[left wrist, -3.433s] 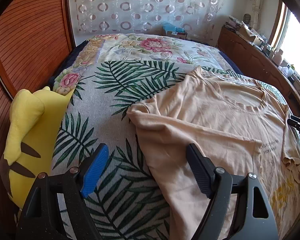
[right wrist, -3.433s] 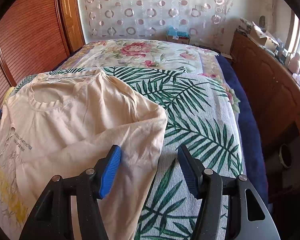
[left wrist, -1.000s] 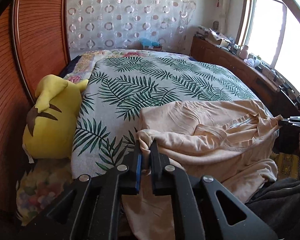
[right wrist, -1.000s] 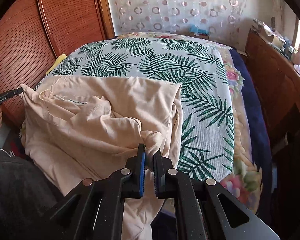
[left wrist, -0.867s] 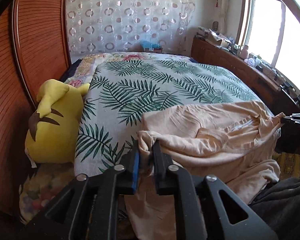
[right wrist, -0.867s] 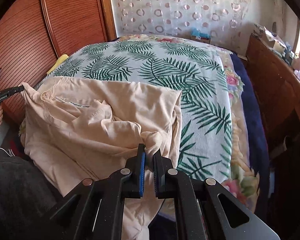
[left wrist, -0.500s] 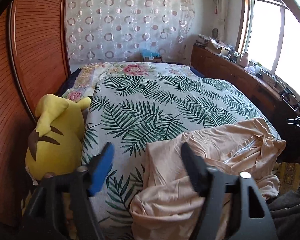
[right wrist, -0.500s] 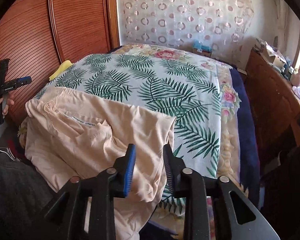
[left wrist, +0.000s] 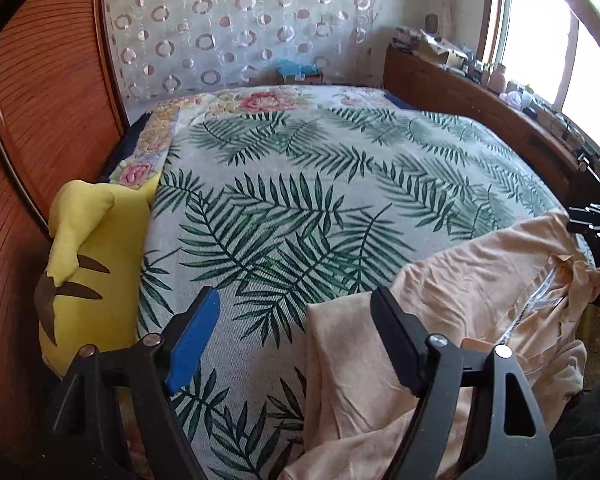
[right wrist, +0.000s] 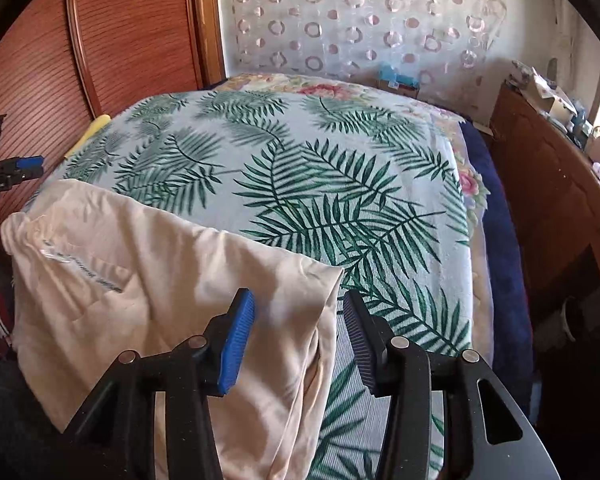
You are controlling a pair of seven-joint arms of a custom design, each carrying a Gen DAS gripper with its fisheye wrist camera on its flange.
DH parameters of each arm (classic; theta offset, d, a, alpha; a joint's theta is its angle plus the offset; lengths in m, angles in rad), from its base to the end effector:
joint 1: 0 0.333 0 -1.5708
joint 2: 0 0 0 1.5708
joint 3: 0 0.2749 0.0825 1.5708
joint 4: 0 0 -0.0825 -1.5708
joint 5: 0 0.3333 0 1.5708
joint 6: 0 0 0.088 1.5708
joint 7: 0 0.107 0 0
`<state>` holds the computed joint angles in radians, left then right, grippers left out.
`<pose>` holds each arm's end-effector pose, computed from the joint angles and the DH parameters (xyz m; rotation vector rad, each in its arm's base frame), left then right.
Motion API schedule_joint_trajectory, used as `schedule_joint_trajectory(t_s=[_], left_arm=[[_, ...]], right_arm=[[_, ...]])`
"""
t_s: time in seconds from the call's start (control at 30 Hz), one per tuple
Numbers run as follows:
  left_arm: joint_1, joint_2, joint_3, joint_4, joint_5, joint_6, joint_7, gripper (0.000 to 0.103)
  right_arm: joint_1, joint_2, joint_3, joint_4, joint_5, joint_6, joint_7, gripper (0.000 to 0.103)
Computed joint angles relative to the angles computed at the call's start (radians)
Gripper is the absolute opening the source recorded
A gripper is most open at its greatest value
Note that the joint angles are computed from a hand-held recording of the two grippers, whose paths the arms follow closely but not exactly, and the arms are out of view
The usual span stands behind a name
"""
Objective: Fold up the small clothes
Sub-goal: 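Lift the peach shirt hem upward with both tools, then carry the held hem up and over toward the collar with both tools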
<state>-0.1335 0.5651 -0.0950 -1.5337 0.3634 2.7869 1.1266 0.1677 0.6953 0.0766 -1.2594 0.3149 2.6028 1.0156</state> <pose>0.6624 -0.1570 0.3971 -1.7783 1.8645 -0.7169 0.6977 0.1504 0.4104 -2.1768 1.2218 -0.4558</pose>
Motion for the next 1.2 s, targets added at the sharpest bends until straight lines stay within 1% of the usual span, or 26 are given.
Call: schedule_joint_trajectory(t_s=[0.07,0.13,0.2,0.27,0.3,0.37,0.4,0.47,0.5,0.53,0.57,0.6,0.63,0.67,0.7,0.73,0.77,0.8,0.83,0.93,0.97,1.03,1.07,1.13,1.17,1.2], left_arm=[[0.020,0.018,-0.032,0.016,-0.024,-0.016,0.052,0.069],[0.036,0.031,-0.057,0.023,-0.058,-0.035,0.094,0.060],[0.036,0.044,-0.061,0.030,-0.077,-0.058,0.114,0.057],[0.035,0.057,-0.063,0.038,-0.096,-0.078,0.125,0.056],[0.041,0.051,-0.066,0.018,-0.110,-0.051,0.123,0.056],[0.048,0.044,-0.072,0.004,-0.130,-0.040,0.125,0.055],[0.049,0.041,-0.074,-0.001,-0.136,-0.035,0.128,0.051],[0.057,0.038,-0.093,-0.009,-0.151,-0.028,0.159,0.037],[0.062,0.039,-0.105,-0.008,-0.161,-0.030,0.178,0.026],[0.060,0.039,-0.107,-0.004,-0.167,-0.034,0.188,0.019],[0.051,0.038,-0.101,-0.004,-0.165,-0.034,0.189,0.015],[0.049,0.036,-0.106,-0.007,-0.170,-0.032,0.198,0.008],[0.040,0.027,-0.098,-0.020,-0.163,-0.018,0.192,0.007],[0.019,0.021,-0.076,-0.027,-0.152,-0.009,0.178,0.006],[-0.027,0.000,-0.020,-0.048,-0.101,0.010,0.105,0.006],[-0.052,-0.027,0.015,-0.078,-0.063,0.039,0.036,0.006],[-0.049,-0.048,0.014,-0.105,-0.060,0.070,0.020,0.006],[-0.041,-0.087,0.010,-0.154,-0.050,0.123,-0.001,0.006],[-0.062,-0.130,0.038,-0.200,-0.014,0.170,-0.048,0.006],[-0.094,-0.234,0.081,-0.294,0.078,0.264,-0.142,0.006],[-0.093,-0.252,0.082,-0.301,0.098,0.275,-0.156,0.006],[-0.129,-0.303,0.134,-0.322,0.188,0.317,-0.243,0.006],[-0.146,-0.319,0.162,-0.319,0.238,0.337,-0.295,0.006],[-0.137,-0.340,0.167,-0.309,0.286,0.374,-0.345,0.006],[-0.144,-0.348,0.188,-0.298,0.325,0.398,-0.386,0.006],[-0.168,-0.357,0.225,-0.282,0.380,0.417,-0.444,0.006]], right_arm=[[0.009,0.050,-0.012,0.069,-0.017,-0.033,0.025,0.049],[0.009,0.098,-0.014,0.144,-0.025,-0.073,0.041,0.051],[-0.004,0.127,0.003,0.182,-0.011,-0.097,0.037,0.054],[-0.009,0.130,0.014,0.173,0.003,-0.072,0.024,0.055],[-0.008,0.134,0.014,0.178,0.003,-0.071,0.024,0.055],[-0.006,0.138,0.009,0.183,0.002,-0.073,0.030,0.055],[-0.006,0.137,0.008,0.182,0.001,-0.074,0.030,0.055],[-0.008,0.135,0.015,0.185,0.004,-0.088,0.023,0.055],[-0.009,0.132,0.017,0.182,0.006,-0.092,0.018,0.055],[-0.007,0.132,0.019,0.183,0.007,-0.096,0.015,0.055],[-0.004,0.124,0.020,0.170,0.007,-0.092,0.006,0.045],[-0.009,0.117,0.033,0.161,0.016,-0.095,-0.014,0.029],[-0.019,0.113,0.052,0.158,0.034,-0.112,-0.039,0.020],[-0.026,0.103,0.065,0.144,0.050,-0.120,-0.065,0.014],[-0.029,0.081,0.072,0.105,0.065,-0.101,-0.092,0.012],[-0.034,0.052,0.080,0.054,0.086,-0.068,-0.120,0.011],[-0.039,0.027,0.086,0.015,0.108,-0.045,-0.139,0.011],[-0.046,-0.006,0.094,-0.035,0.133,-0.012,-0.162,0.010],[-0.057,-0.047,0.105,-0.092,0.166,0.030,-0.190,0.010],[-0.113,-0.169,0.157,-0.224,0.305,0.113,-0.299,0.010],[-0.130,-0.206,0.171,-0.256,0.356,0.124,-0.340,0.010],[-0.168,-0.282,0.203,-0.309,0.476,0.135,-0.434,0.010],[-0.174,-0.313,0.206,-0.327,0.518,0.142,-0.467,0.010],[-0.179,-0.373,0.207,-0.351,0.592,0.162,-0.533,0.010],[-0.183,-0.402,0.207,-0.361,0.631,0.161,-0.571,0.010],[-0.186,-0.432,0.207,-0.373,0.674,0.163,-0.612,0.010]])
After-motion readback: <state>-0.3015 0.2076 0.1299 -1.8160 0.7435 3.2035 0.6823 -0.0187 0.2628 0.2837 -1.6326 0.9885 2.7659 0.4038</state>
